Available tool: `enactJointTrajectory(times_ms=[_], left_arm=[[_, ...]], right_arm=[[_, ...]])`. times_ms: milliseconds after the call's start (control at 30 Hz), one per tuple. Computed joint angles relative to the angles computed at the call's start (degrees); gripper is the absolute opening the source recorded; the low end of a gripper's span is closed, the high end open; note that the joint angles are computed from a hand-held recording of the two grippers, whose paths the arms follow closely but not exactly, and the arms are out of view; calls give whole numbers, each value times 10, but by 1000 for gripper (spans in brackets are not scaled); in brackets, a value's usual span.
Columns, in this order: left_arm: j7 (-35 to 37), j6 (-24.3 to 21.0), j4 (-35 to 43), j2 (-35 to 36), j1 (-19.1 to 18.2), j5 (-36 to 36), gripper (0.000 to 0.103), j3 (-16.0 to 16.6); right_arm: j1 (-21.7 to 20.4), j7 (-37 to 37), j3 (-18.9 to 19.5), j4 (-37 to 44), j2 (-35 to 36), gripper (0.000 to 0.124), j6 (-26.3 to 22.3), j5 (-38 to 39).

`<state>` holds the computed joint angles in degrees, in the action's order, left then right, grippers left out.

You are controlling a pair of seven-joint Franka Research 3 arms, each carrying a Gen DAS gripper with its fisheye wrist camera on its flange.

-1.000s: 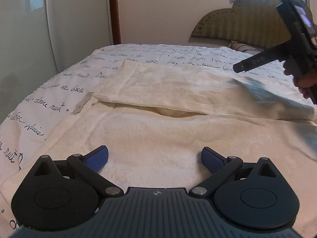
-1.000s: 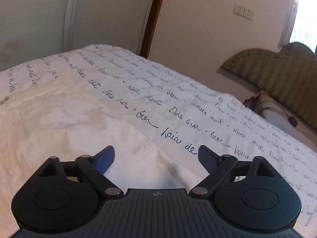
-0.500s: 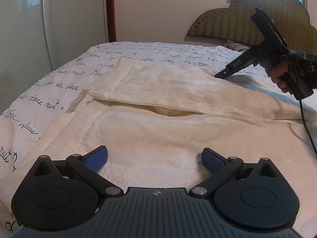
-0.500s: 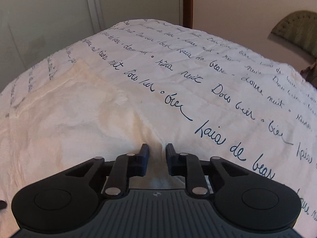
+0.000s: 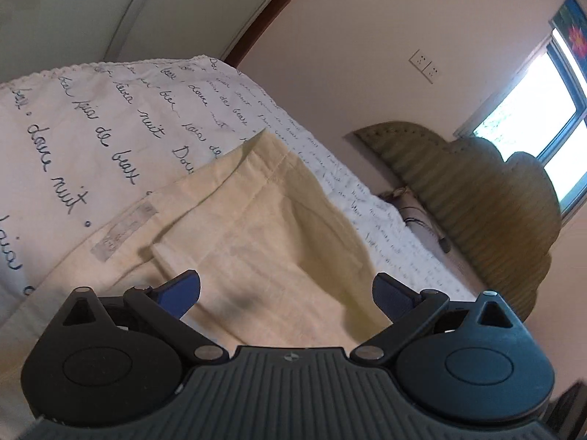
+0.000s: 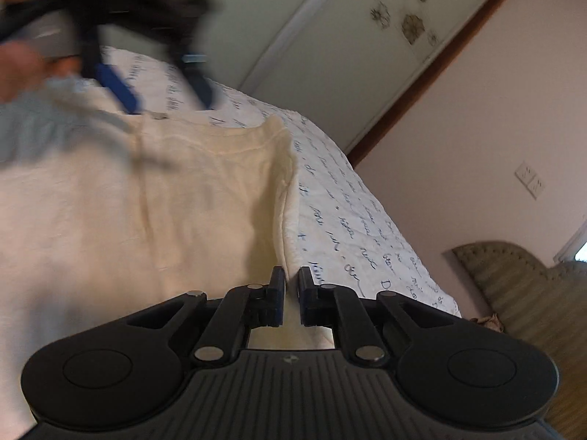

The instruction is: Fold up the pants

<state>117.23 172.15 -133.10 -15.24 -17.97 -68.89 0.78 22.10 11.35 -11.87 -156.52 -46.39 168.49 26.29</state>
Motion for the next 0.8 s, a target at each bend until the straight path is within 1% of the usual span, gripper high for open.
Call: enactJointTrajectory(times_ms=[67,100,133,200,267,300,333,367,400,433,467,500,533,567,600,633,667,700,733,767,800], left_arm=[[12,-36,27,17,-2,-30,101,13],[20,-50,37,23,2,-50,101,14],[20,-58,46,29,8,-66,101,12],[21,-52,58,42,20,-91,101,1],[-7,-17,65,57,35,-77,101,-22],[-31,-1,73,70,44,-60,101,-34],[-90,-4,83,85,59,-4,100,-44],[-123,-22,96,96,76,31,100,-54],[-117,-40,110,105,73,31,100,-46],[-96,-49,119,108,77,18,100,-47],[-94,-47,118,107,82,21,101,-53],[-102,-41,114,105,85,34,101,-59],[-100,-36,109,103,87,39,101,-62],[-96,-36,103,101,87,39,101,-63],[-97,-42,97,98,88,41,101,-63],[-92,-51,94,97,88,35,101,-60],[-91,-59,91,97,89,34,101,-59],[-97,-64,86,96,92,40,101,-59],[-85,-65,83,95,91,32,101,-58],[-73,-66,83,95,91,24,101,-58],[-76,-64,85,97,92,31,101,-59]], right_arm=[[-13,1,10,-24,-39,8,-19,-6],[-20,4,14,-30,-54,8,-34,-10],[-23,4,13,-39,-73,4,-52,-11],[-31,10,18,-48,-102,4,-90,-13],[-34,5,24,-61,-117,4,-89,-16],[-34,2,28,-67,-117,4,-73,-16],[-32,2,32,-71,-109,4,-47,-15],[-26,5,32,-73,-99,4,-16,-11],[-8,6,22,-71,-83,4,29,-2],[12,-1,11,-61,-62,8,68,25],[23,26,-5,-42,-39,24,75,12],[17,46,-8,-12,-9,36,58,12],[22,55,-21,6,11,73,60,18],[33,60,-37,31,40,97,58,22],[50,56,-58,56,69,96,62,29],[55,38,-71,76,90,96,55,56],[60,61,-89,112,122,96,16,44],[51,76,-94,153,158,95,-34,51],[50,89,-104,190,193,96,-68,68],[43,106,-110,226,226,96,-113,80],[30,133,-112,268,260,95,-174,80]])
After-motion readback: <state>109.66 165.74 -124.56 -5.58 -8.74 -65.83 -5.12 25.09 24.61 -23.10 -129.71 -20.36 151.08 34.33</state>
